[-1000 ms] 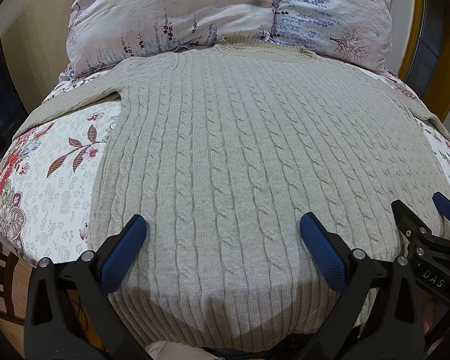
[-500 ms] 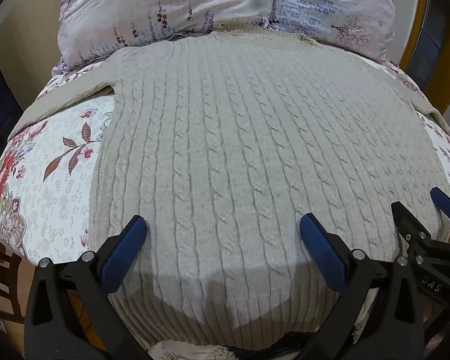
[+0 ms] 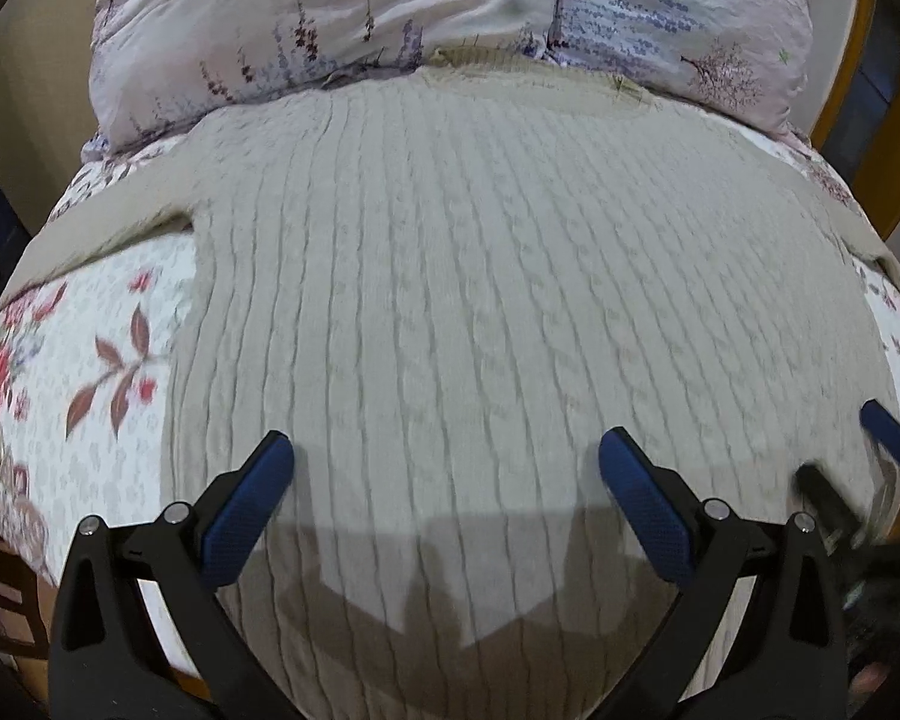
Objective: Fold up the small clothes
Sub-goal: 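Move the right tool to the sleeve cuff and close on it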
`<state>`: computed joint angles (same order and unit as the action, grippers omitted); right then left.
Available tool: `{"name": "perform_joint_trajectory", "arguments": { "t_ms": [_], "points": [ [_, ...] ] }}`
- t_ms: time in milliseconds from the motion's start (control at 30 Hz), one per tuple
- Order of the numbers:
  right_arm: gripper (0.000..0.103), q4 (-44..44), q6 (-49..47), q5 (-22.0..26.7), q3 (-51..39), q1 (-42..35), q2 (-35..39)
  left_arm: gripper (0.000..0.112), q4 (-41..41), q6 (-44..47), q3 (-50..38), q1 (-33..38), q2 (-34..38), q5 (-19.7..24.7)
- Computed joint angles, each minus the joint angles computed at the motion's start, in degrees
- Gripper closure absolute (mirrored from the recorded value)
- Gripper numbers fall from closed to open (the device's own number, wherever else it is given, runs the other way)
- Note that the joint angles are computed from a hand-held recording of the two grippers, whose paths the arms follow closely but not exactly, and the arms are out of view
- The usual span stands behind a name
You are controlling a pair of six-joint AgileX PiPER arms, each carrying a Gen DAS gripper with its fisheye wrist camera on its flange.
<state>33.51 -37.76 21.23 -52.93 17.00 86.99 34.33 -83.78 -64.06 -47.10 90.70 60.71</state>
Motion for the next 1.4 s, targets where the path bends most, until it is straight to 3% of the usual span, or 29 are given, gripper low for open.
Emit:
{"name": "perform_joint_trajectory", "arguments": {
  "t_ms": [100, 167, 300, 400, 467, 633, 833, 1000, 1167, 1300, 1400],
  "points": [
    [0.002, 11.2, -5.3, 8.9, -9.2, -10.2, 5.6, 0.011, 2.4, 1.3, -1.4, 1.7, 0.2, 0.5],
    [0.005, 14.7, -1.1, 15.4, -18.9, -17.7, 12.1, 0.011, 4.7, 1.8, -2.1, 2.5, 0.1, 1.2],
    [0.024, 13.7, 11.9, 23.2, -36.9, -26.4, 24.6, 0.011, 9.3, 2.2, -2.0, 5.0, -1.3, -0.7],
    [0.029, 19.8, 15.4, 28.1, -49.6, -31.1, 34.7, 0.011, 9.5, 4.1, -0.2, 9.2, -3.5, -8.4],
    [0.032, 19.0, 21.5, 31.0, -57.6, -32.4, 40.0, 0.011, 8.4, 6.0, 0.9, 12.5, -4.7, -13.8],
    [0.047, 12.7, 37.5, 34.9, -76.4, -34.0, 51.3, 0.011, 4.2, 13.6, -4.1, 16.9, -1.0, -13.5],
    [0.053, 5.3, 45.6, 32.0, -83.1, -33.9, 54.6, 0.011, 3.5, 16.3, -5.4, 19.0, 1.4, -13.6],
    [0.064, 2.8, 48.9, 31.4, -86.6, -33.9, 56.7, 0.011, 0.8, 18.3, -4.8, 21.1, 2.1, -17.8],
    [0.094, 0.8, 48.2, 28.7, -86.6, -33.2, 56.5, 0.011, 2.7, 17.4, -4.6, 20.9, 2.5, -18.9],
    [0.094, -6.1, 43.6, 21.0, -80.4, -29.9, 51.0, 0.011, 5.6, 16.1, -3.9, 20.4, 2.2, -20.1],
    [0.094, -3.6, 37.4, 17.5, -76.8, -28.4, 47.5, 0.011, 5.5, 16.3, -3.7, 20.7, 2.2, -21.6]
  ]
}}
